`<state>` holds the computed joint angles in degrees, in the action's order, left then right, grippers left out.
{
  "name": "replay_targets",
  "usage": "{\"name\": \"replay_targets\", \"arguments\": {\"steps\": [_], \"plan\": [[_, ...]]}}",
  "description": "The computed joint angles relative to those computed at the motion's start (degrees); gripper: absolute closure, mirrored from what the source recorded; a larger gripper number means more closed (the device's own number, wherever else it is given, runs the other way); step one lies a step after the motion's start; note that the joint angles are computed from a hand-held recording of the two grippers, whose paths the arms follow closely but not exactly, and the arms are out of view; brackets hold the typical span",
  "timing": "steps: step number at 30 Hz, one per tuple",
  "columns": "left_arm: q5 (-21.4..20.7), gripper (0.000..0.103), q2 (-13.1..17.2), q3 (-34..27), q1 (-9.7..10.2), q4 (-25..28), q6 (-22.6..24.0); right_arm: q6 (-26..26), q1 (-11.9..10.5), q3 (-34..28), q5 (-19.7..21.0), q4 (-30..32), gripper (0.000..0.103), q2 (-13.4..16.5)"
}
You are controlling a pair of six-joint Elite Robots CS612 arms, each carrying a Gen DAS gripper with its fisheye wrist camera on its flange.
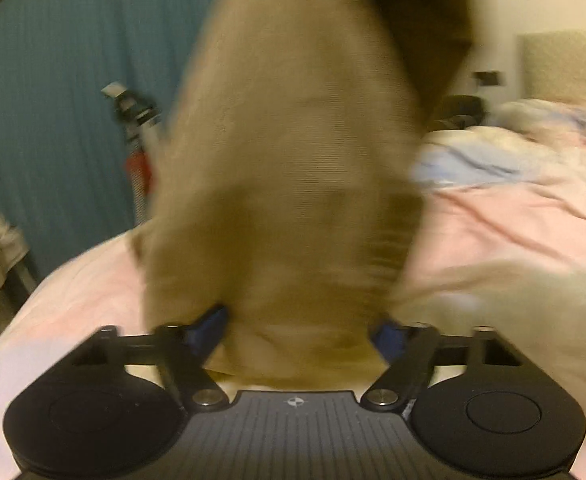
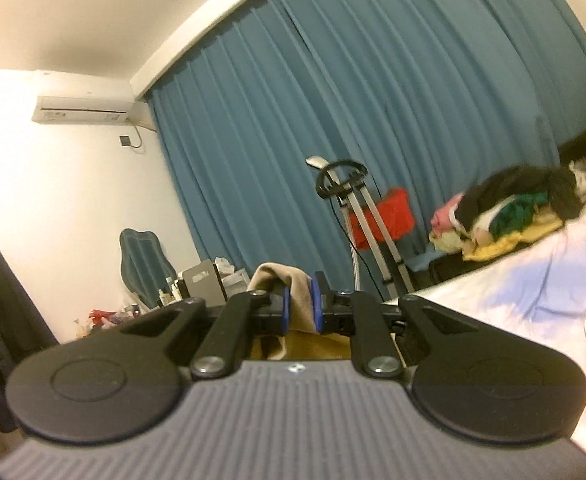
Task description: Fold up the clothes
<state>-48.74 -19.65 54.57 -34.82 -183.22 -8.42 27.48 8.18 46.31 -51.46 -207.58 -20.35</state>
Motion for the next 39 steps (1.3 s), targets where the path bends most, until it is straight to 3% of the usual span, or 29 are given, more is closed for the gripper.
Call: {"name": "replay_targets", "arguments": {"steps": [3,4,6,8,12,15,18,21,25,26,29,34,37,39], "plan": [[0.67,0.082,-0.2,-0.54,1.09,1.07,-9.07,-4.88,-0.19,0.32,-4.21,6.26,0.088,0.17],[0.32,0.09,-0.66,0.01,1.46,0.15,-12.22,-5.56,-0.17,-0.22,-5.83,9.67,0.088,0.36],[-1.06,0.093,-2.01,2.09,2.23,-3.52,-18.14,-5.85,-0.28,-1.82,-8.25,18.56,0.088,0.72],[-2.48,0.096,-4.12,5.98,2.74,-9.03,-21.18,-7.59,-0.25,-3.56,-9.62,28.14,0.088,1.08],[-4.31,0.098,-6.87,11.27,3.2,-16.66,-17.95,-15.6,0.4,-6.01,-11.89,40.52,0.088,1.79],[-6.28,0.098,-8.65,13.74,3.1,-19.14,-16.3,-18.89,0.69,-1.81,-11.51,40.94,0.087,-0.56],[-4.33,0.098,-12.09,19.61,0.94,-23.38,-17.16,-19.97,0.53,3.4,-9.59,37.3,0.087,-3.08],[-3.61,0.098,-16.05,25.67,-0.18,-27.12,-19.97,-21.24,-0.1,7.74,-5.56,34.41,0.087,-5.71],[-4.11,0.098,-19.77,31.03,-0.93,-30.66,-20.61,-22.62,-1.07,10.21,2.14,32.88,0.087,-6.78],[-4.84,0.098,-20.19,31.31,-0.63,-29.34,-22.09,-23.11,-1.08,10.3,3.22,33.9,0.087,-6.74],[-7.07,0.098,-19.98,28.64,1.21,-20.11,-25.6,-25.09,-0.04,7.43,0.76,40.49,0.087,-5.54],[-14.95,0.098,-15.77,19.08,5.82,-3.24,-29.01,-24.81,1.58,-0.28,-5.16,52.3,0.087,-1.77],[-15.83,0.092,-12.13,13.23,7.56,1.41,-26.77,-21.52,2.1,-5.0,-9.0,57.17,0.065,0.82],[-16.23,0.09,-9.84,10.32,8.39,3.23,-26.01,-18.97,2.33,-6.84,-11.83,57.54,0.029,2.05]]}}
